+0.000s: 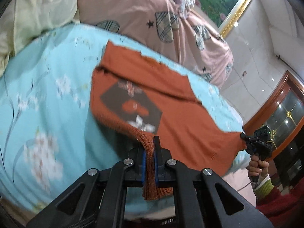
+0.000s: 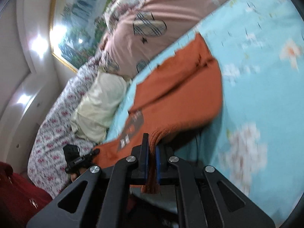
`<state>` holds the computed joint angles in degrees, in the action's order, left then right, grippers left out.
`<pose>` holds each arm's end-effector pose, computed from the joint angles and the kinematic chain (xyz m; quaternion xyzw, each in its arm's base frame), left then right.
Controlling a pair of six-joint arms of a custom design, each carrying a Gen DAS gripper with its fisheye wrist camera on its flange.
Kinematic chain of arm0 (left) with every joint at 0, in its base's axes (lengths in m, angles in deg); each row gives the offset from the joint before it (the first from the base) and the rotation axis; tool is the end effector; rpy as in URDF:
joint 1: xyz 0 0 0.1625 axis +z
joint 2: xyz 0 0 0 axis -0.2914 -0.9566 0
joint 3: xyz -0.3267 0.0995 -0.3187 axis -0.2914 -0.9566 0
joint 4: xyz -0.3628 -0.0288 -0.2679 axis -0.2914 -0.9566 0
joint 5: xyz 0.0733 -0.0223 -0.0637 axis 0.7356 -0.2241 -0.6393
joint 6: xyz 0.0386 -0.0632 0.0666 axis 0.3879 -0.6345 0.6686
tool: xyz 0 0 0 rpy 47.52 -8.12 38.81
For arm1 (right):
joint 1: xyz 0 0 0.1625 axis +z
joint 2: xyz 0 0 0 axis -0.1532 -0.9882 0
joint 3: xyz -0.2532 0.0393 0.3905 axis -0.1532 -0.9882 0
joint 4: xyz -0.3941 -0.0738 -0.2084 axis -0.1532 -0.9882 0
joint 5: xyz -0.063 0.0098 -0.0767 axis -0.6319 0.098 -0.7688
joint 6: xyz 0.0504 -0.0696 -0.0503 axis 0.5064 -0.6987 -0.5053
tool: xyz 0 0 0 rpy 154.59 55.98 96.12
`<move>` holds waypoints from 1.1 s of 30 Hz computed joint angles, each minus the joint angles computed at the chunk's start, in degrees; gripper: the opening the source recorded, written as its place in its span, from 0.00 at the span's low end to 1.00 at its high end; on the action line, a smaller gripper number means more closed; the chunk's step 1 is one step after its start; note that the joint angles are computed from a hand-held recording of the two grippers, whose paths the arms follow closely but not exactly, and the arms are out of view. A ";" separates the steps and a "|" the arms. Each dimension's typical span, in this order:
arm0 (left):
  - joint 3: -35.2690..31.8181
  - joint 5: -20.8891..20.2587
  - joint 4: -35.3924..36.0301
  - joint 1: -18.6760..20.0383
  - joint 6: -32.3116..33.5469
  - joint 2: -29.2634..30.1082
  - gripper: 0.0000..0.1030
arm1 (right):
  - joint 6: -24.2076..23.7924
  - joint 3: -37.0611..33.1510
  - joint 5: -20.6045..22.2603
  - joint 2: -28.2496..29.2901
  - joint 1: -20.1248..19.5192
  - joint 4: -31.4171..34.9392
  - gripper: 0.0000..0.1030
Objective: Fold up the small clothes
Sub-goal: 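Grasp the hem of the folded sweater with the left gripper while the right gripper grasps it too, then lift the hem with both grippers and fold it toward the collar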
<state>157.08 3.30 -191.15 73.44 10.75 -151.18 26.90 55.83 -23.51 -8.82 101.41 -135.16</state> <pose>-0.0057 -0.3480 0.3164 0.0821 0.8889 -0.4369 0.1108 0.1775 -0.4291 0.1541 -0.2230 0.9125 -0.3363 0.0677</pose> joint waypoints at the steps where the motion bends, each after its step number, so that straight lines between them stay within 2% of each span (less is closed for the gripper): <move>1: -1.32 -0.30 -2.62 0.70 1.50 1.71 0.04 | 0.36 -1.40 0.00 0.22 0.79 -0.09 0.07; 4: -5.39 -1.15 -8.78 2.79 4.56 6.58 0.04 | 1.30 -5.44 -0.74 0.89 2.39 1.03 0.07; 8: -12.15 -0.49 -15.29 5.05 9.21 13.77 0.04 | 3.40 -13.63 -5.85 3.95 5.15 2.88 0.07; 10: -16.16 -0.12 -16.20 6.14 10.93 16.95 0.04 | 5.10 -18.50 -9.91 5.94 6.49 4.30 0.07; 13: -22.90 0.22 -16.51 8.09 13.95 21.88 0.04 | 5.35 -25.40 -12.36 8.77 7.57 7.00 0.07; 16: -30.06 0.31 -14.17 10.55 15.62 26.63 0.04 | 5.88 -31.49 -14.64 11.45 8.26 10.64 0.07; 23: -41.03 -0.33 -8.25 16.41 15.67 34.87 0.04 | 6.19 -44.69 -21.48 18.83 7.76 19.23 0.07; 28: -48.67 -1.01 -3.39 20.03 14.80 40.61 0.04 | 6.86 -50.63 -25.63 22.91 7.41 22.34 0.07; 33: -54.33 0.84 2.71 22.26 13.03 45.17 0.06 | 8.51 -54.62 -31.03 25.47 7.27 26.78 0.08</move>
<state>102.76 4.14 -188.43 95.70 23.78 -106.00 35.41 1.21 -54.55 16.65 108.69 -108.38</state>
